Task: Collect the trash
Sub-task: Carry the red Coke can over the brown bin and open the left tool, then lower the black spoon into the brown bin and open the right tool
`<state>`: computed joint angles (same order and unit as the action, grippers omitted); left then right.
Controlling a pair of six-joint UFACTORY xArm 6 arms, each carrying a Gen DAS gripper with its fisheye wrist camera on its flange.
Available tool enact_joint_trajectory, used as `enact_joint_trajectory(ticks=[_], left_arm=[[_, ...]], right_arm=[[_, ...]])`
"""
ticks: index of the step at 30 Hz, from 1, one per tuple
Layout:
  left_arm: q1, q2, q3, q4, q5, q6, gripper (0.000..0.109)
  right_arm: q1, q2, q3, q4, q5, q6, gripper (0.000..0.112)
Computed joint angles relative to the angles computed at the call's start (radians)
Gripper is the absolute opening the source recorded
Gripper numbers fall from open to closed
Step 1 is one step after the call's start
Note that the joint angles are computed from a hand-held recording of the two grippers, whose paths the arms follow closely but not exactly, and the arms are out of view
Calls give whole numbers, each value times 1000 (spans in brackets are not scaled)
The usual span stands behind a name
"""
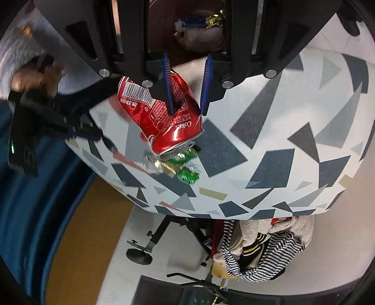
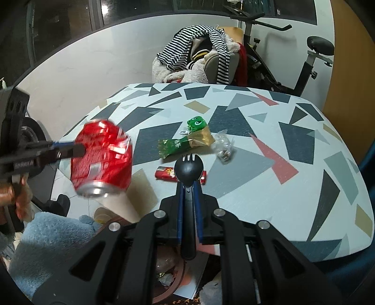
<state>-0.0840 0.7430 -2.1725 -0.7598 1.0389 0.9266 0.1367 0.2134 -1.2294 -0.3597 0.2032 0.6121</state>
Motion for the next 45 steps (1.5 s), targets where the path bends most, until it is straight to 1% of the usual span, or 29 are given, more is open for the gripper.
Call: enact_joint_trajectory(ticks=[3, 7, 12, 17, 21, 24, 25, 26, 30, 32, 33, 35, 36, 38, 40, 42, 45], left_arm=[[8, -98, 176, -19, -41, 86, 22], [9, -166, 314, -19, -72, 151, 22], [4, -210, 428, -18, -106, 202, 21], [-6, -222, 485, -7, -121, 242, 21], [-17, -204, 476, 9, -110, 237, 20], [-23, -175, 446, 20, -83, 223, 21], [-25, -164, 432, 27, -72, 212, 29], [-27, -160, 428, 27, -71, 207, 40], [-26, -163, 420, 11, -82, 186, 53], [-21, -172, 422, 5, -101, 181, 65], [-20, -175, 423, 4, -110, 181, 68], [-15, -191, 438, 2, -147, 183, 77], [-11, -194, 440, -3, -156, 183, 79], [0, -201, 441, -10, -176, 175, 87], [8, -207, 442, -10, -194, 167, 90], [13, -213, 446, -6, -213, 161, 93], [18, -223, 456, 6, -250, 161, 95]], right_arm=[[7, -17, 21, -15, -3, 26, 13], [12, -29, 37, -23, -4, 37, 13], [16, -44, 56, -44, -7, 60, 13], [17, -56, 78, -40, -7, 62, 13], [15, -62, 94, -37, -10, 67, 13], [13, -61, 99, -25, -14, 60, 13], [13, -63, 103, -25, -15, 60, 13], [14, -63, 104, -24, -15, 59, 13], [23, -69, 126, 2, -22, 41, 13], [31, -68, 136, 35, -26, 15, 13], [34, -68, 138, 46, -26, 5, 13], [51, -61, 146, 106, -30, -42, 13], [55, -59, 147, 117, -31, -51, 13], [79, -44, 147, 186, -28, -110, 13], [96, -31, 142, 220, -21, -144, 13], [120, -11, 130, 295, -8, -214, 13], [140, 7, 116, 342, 11, -257, 13]])
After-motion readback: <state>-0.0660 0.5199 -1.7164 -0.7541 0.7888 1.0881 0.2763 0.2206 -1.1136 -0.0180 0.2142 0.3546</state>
